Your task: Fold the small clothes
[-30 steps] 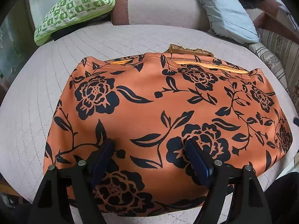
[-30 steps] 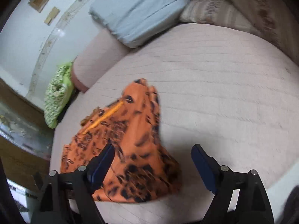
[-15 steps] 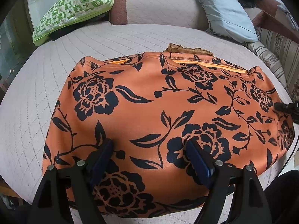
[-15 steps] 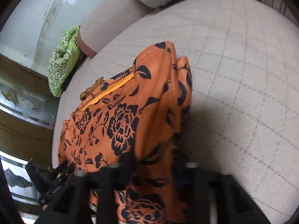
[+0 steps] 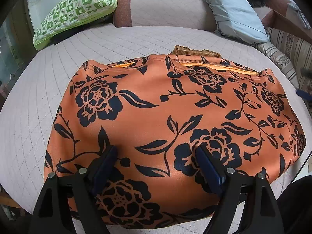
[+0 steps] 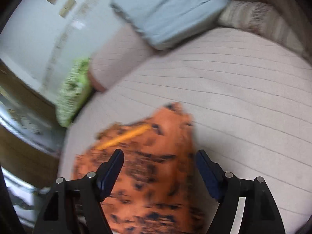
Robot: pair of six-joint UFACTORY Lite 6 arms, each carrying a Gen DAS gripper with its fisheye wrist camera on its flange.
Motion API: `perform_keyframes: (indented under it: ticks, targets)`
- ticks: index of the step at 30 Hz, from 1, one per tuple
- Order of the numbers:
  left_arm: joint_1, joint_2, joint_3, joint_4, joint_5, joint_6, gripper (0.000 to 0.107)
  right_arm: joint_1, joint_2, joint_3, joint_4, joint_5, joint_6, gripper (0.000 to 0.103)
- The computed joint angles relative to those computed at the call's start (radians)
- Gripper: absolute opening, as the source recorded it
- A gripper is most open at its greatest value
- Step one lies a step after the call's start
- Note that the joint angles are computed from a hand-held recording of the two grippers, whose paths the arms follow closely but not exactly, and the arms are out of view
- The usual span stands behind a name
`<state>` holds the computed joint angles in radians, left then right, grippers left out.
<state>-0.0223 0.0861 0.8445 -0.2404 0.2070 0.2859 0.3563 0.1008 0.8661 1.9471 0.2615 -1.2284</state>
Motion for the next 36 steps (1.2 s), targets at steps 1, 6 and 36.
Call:
perform_keyframes:
  ticks: [1, 6, 36]
  targets:
    - [0.000, 0.000, -0.001, -0.001, -0.001, 0.001, 0.085, -0.024, 0.047, 0.029, 0.005, 0.099, -0.015, 0.079]
    - [0.010, 0.006, 0.010, -0.056, 0.016, 0.070, 0.085, -0.087, 0.415, 0.250, -0.094, 0.238, 0.099, 0.070]
    - [-0.031, -0.144, -0.034, -0.188, -0.002, 0.144, 0.086, 0.173, -0.565, -0.636, 0.537, -0.022, -0.127, 0.074]
